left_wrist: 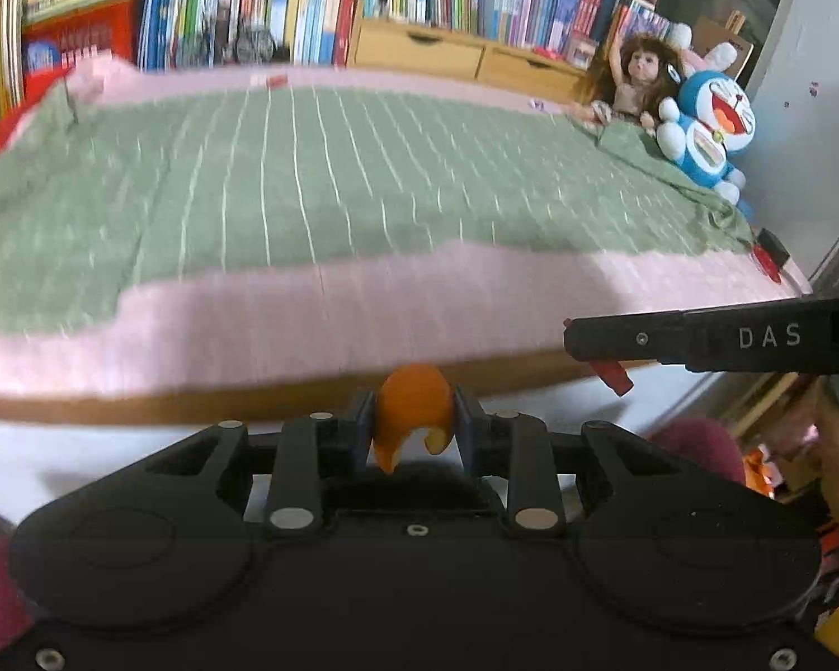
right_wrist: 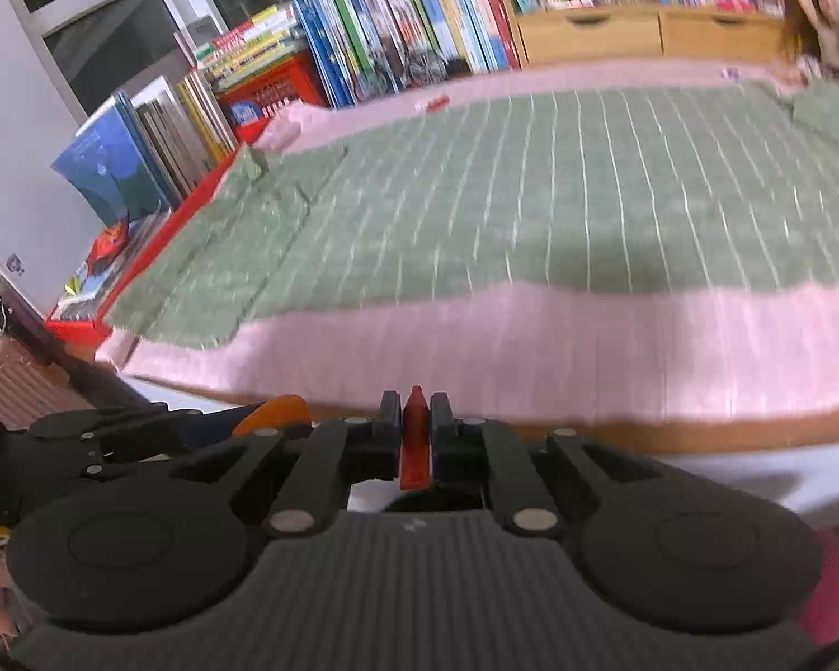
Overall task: Collect trash
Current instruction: 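Carry the orange peel and red strip down past the bed edge to the bin, then open the left tool over the bin while the right tool releases the red strip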
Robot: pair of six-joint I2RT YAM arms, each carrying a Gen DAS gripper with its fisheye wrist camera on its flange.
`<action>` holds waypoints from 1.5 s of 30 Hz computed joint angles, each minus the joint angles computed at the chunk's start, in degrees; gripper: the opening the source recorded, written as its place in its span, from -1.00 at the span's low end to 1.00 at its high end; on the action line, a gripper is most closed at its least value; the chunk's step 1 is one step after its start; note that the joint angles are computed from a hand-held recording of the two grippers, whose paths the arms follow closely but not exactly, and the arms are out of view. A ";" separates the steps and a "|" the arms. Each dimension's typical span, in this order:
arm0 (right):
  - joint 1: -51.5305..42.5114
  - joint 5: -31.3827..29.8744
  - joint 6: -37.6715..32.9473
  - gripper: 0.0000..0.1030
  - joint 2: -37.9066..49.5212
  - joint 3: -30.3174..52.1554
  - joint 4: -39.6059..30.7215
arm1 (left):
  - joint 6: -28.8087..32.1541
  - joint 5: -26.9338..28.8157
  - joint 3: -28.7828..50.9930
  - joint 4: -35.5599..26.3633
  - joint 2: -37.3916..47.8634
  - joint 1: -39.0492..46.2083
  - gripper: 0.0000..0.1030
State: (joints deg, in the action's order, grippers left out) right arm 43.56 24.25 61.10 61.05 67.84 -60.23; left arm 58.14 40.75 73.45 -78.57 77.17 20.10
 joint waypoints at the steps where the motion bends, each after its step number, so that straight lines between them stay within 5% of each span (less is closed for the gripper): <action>1: 0.46 -0.11 0.86 -0.74 -0.48 -1.41 0.38 | 0.29 -0.54 -1.43 0.56 -0.11 0.34 -0.45; 19: -3.00 -14.95 8.73 -0.70 -0.54 -22.75 14.32 | -4.75 -12.31 -23.45 19.23 0.87 -5.57 -0.40; 31: -7.43 -18.31 6.22 -0.64 2.19 -24.33 18.08 | -7.91 -16.06 -26.37 25.00 1.68 -9.69 0.01; 45: -6.55 -16.33 5.09 0.00 0.47 -22.33 14.70 | -6.42 -14.61 -23.86 22.39 -0.01 -8.08 0.30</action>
State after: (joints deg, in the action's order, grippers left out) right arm 37.00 7.92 66.19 61.52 45.51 -45.53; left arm 51.72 26.14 49.59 -56.18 77.16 12.02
